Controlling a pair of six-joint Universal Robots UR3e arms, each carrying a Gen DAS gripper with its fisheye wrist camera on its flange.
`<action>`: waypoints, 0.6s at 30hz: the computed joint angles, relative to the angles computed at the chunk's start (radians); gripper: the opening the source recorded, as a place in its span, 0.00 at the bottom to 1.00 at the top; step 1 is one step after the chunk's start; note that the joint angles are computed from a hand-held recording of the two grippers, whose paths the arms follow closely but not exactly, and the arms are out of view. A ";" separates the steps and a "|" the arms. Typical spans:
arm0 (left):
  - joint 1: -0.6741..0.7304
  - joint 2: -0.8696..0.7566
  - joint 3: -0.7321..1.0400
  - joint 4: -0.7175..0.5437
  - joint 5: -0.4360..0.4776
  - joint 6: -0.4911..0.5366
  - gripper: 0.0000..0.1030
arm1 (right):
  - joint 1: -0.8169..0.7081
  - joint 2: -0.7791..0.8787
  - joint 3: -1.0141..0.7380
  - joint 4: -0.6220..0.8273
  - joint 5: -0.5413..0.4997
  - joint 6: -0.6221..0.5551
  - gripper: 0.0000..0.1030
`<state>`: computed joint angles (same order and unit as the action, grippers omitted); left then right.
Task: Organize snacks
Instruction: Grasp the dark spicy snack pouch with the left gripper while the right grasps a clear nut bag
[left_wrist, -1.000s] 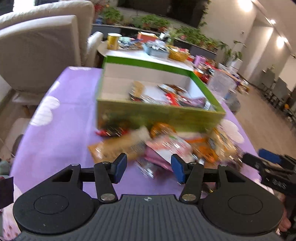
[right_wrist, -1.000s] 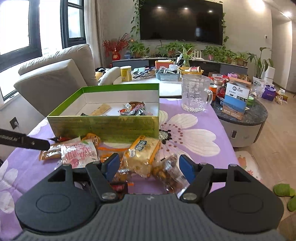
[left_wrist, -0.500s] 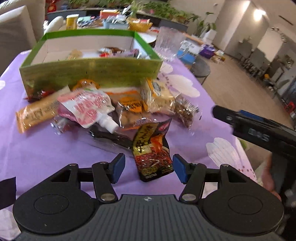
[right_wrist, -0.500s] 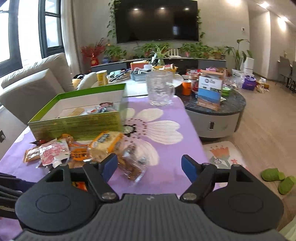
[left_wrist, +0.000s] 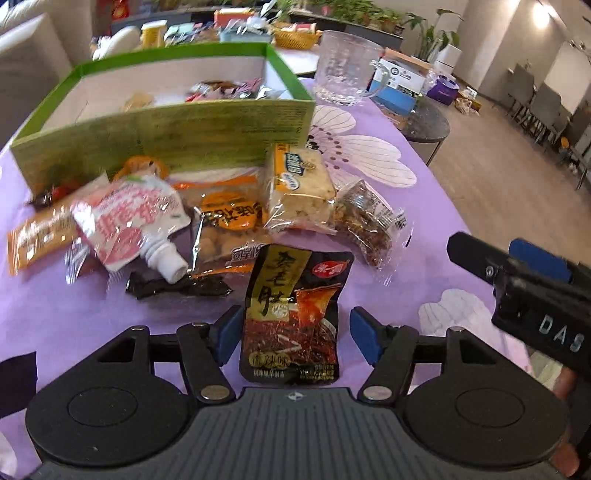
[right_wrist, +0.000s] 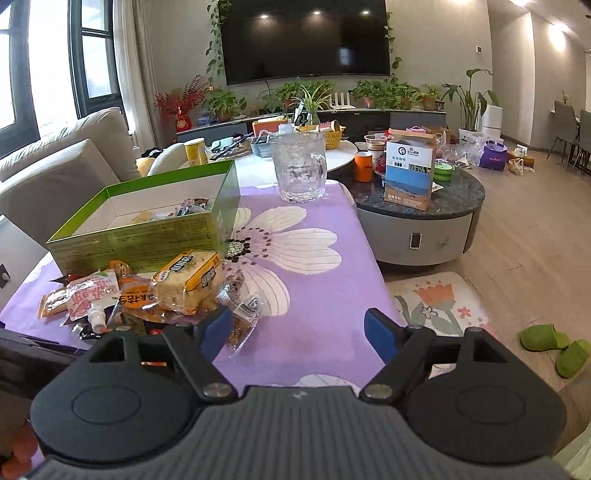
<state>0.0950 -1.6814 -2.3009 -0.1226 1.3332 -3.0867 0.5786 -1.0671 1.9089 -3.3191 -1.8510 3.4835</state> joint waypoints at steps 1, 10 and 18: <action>0.000 -0.006 -0.013 0.028 -0.001 0.017 0.58 | -0.003 0.001 0.001 -0.002 0.004 0.001 0.57; 0.247 0.196 -0.146 -0.123 -0.248 0.232 0.04 | -0.014 0.020 -0.017 -0.001 0.048 -0.031 0.57; 0.388 0.443 -0.201 -0.410 -0.350 0.350 0.33 | 0.014 0.109 -0.152 0.070 0.065 -0.063 0.57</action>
<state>0.4829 -1.2380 -2.5024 -0.5324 0.9833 -2.7370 0.5923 -0.9584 1.7565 -3.2488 -1.7864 3.4205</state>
